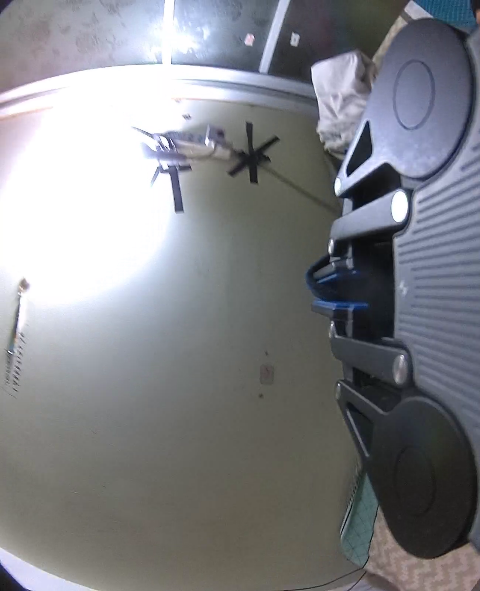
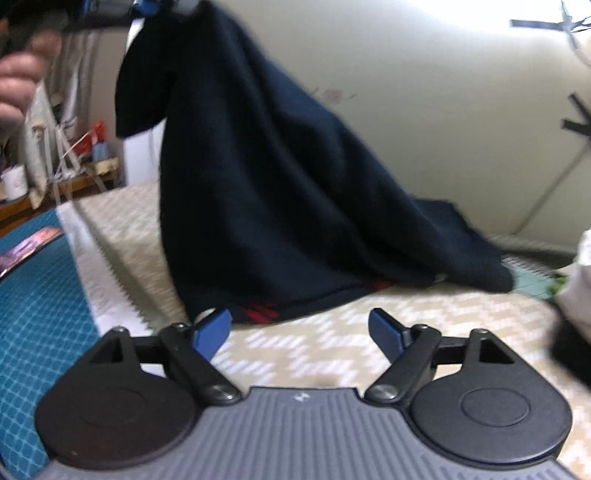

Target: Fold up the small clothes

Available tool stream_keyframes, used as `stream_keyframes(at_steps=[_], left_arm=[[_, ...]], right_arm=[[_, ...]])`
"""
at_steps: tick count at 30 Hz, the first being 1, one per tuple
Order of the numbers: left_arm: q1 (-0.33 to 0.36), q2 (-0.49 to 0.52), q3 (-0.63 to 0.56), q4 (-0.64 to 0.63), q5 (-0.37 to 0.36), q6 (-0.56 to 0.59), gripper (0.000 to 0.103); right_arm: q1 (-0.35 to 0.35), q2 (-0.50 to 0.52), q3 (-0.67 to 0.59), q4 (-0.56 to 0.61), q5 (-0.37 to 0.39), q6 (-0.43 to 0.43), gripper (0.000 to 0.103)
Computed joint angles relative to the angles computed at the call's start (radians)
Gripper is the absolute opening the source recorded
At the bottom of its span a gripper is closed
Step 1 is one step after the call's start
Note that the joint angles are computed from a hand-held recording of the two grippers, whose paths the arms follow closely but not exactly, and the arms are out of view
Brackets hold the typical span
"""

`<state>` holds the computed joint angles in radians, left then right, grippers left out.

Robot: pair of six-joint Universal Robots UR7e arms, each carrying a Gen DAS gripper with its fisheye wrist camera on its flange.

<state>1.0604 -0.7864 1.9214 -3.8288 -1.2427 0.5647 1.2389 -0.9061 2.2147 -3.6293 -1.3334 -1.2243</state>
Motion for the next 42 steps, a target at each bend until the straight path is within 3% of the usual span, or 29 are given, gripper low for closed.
stream_keyframes(at_steps=[3, 5, 6, 7, 8, 10, 15, 20, 26, 30, 33, 35, 36, 37, 38, 39, 40, 42], left_arm=[[-0.004, 0.022, -0.001, -0.033, -0.034, -0.031, 0.010], [-0.005, 0.014, 0.011, -0.035, -0.056, -0.061, 0.009], [-0.006, 0.010, 0.016, -0.036, -0.057, -0.069, 0.009], [-0.005, 0.004, 0.019, -0.033, -0.057, -0.077, 0.009], [-0.003, -0.003, 0.023, -0.033, -0.059, -0.084, 0.005], [0.001, -0.018, 0.043, -0.068, -0.066, -0.082, 0.004], [0.029, -0.048, 0.058, -0.065, -0.088, -0.118, 0.004], [0.060, -0.041, 0.058, -0.074, -0.116, -0.140, 0.004], [0.086, -0.044, 0.071, -0.112, -0.115, -0.147, 0.004], [0.095, -0.066, 0.091, -0.189, -0.077, -0.153, 0.004], [0.094, -0.092, 0.110, -0.223, 0.021, -0.186, 0.004], [0.093, -0.082, 0.088, -0.196, 0.139, -0.189, 0.005], [0.090, -0.064, 0.061, -0.167, 0.222, -0.190, 0.005], [0.095, -0.045, 0.031, -0.123, 0.303, -0.196, 0.006], [0.106, -0.034, 0.010, -0.066, 0.362, -0.214, 0.006], [0.120, -0.033, 0.006, -0.024, 0.391, -0.244, 0.006], [0.133, -0.038, 0.015, -0.001, 0.392, -0.273, 0.006], [0.142, -0.039, 0.046, -0.037, 0.384, -0.262, 0.007]], right_arm=[[0.032, 0.057, -0.034, -0.056, -0.038, -0.020, 0.095], [0.058, 0.101, -0.068, -0.102, -0.066, 0.002, 0.092], [0.068, 0.115, -0.081, -0.118, -0.078, 0.013, 0.086], [0.074, 0.122, -0.093, -0.123, -0.088, 0.024, 0.037], [0.088, 0.120, -0.103, -0.113, -0.113, 0.046, 0.000], [0.075, 0.079, -0.079, -0.108, -0.068, 0.093, 0.000], [0.028, -0.039, 0.009, -0.276, 0.051, 0.147, 0.000], [0.023, -0.153, 0.019, -0.368, 0.110, 0.316, 0.000], [0.077, -0.224, -0.022, -0.280, 0.138, 0.383, 0.000], [0.207, -0.178, -0.141, -0.160, 0.082, 0.360, 0.000], [0.293, -0.115, -0.268, 0.046, -0.023, 0.370, 0.000], [0.329, -0.043, -0.377, 0.216, -0.129, 0.357, 0.000], [0.334, -0.003, -0.413, 0.246, -0.174, 0.343, 0.006], [0.333, 0.035, -0.422, 0.234, -0.222, 0.323, 0.036], [0.327, 0.070, -0.437, 0.214, -0.252, 0.297, 0.054], [0.311, 0.095, -0.438, 0.190, -0.263, 0.271, 0.056], [0.294, 0.103, -0.432, 0.172, -0.259, 0.264, 0.050], [0.246, 0.070, -0.376, 0.188, -0.213, 0.269, 0.050]])
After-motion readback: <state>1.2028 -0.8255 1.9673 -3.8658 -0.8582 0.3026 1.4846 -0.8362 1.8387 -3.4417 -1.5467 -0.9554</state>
